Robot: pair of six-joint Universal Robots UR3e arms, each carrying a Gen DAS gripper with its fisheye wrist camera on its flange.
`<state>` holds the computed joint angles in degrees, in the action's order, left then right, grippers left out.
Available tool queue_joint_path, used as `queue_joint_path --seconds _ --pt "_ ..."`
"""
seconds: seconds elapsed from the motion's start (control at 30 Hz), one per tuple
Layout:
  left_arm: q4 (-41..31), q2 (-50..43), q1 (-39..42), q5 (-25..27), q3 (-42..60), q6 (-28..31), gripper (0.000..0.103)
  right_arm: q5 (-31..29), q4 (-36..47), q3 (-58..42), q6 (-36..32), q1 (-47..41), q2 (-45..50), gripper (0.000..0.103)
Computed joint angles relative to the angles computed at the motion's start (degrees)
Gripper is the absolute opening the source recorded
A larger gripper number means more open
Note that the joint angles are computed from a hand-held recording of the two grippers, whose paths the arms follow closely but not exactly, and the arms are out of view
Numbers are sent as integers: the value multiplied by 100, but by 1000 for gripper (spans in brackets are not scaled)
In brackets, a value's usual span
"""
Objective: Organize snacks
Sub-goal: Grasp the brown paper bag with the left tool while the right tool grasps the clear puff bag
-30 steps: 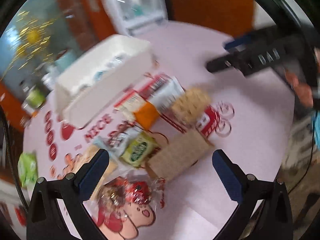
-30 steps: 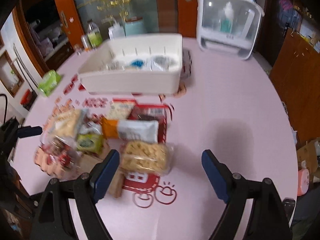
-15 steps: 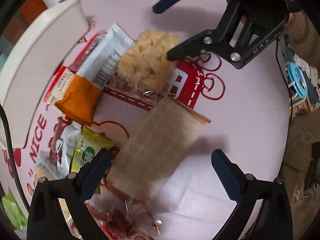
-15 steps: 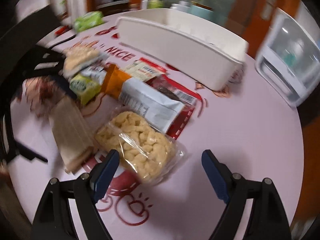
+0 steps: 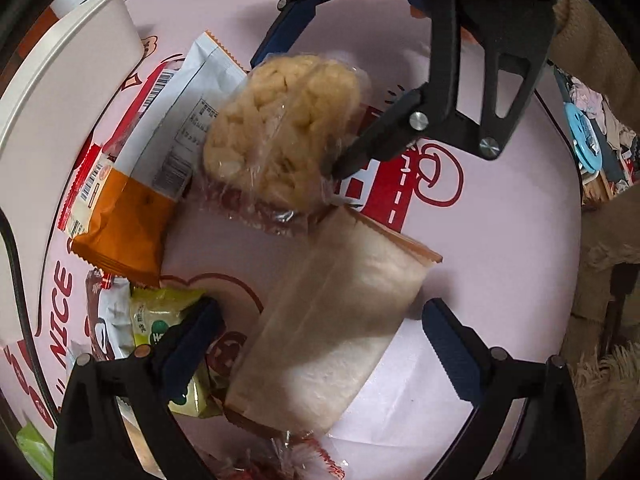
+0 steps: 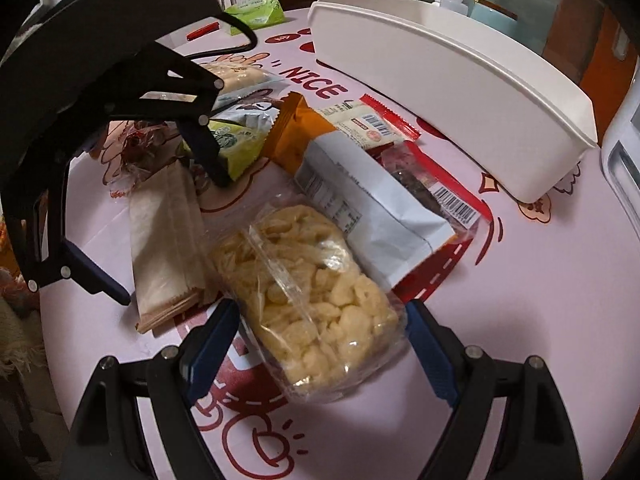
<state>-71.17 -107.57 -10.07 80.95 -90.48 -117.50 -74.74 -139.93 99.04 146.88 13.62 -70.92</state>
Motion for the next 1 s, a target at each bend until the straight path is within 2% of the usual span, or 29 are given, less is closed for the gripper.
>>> queue_joint_path --seconds 0.07,0.17,0.33,0.47,0.63,0.83,1.0 --pt "119 19 -43 66 -42 -30 98 -57 -67 141 54 16 -101 75" --pt "204 -2 -147 104 -5 -116 93 -250 -83 396 242 60 -359 73" --pt "270 256 -116 105 -319 -15 92 -236 299 715 212 -2 -762 73" --pt "406 565 -53 134 -799 -60 92 -267 349 625 411 13 -693 76" --pt "457 630 -97 183 -878 -307 90 -626 -38 634 646 307 -533 78" --pt "529 977 49 206 -1198 -993 78 -1349 -636 1042 1642 557 -741 73" --pt "612 1166 106 274 -1316 -1839 70 -1601 -940 1542 2406 620 -1135 71"
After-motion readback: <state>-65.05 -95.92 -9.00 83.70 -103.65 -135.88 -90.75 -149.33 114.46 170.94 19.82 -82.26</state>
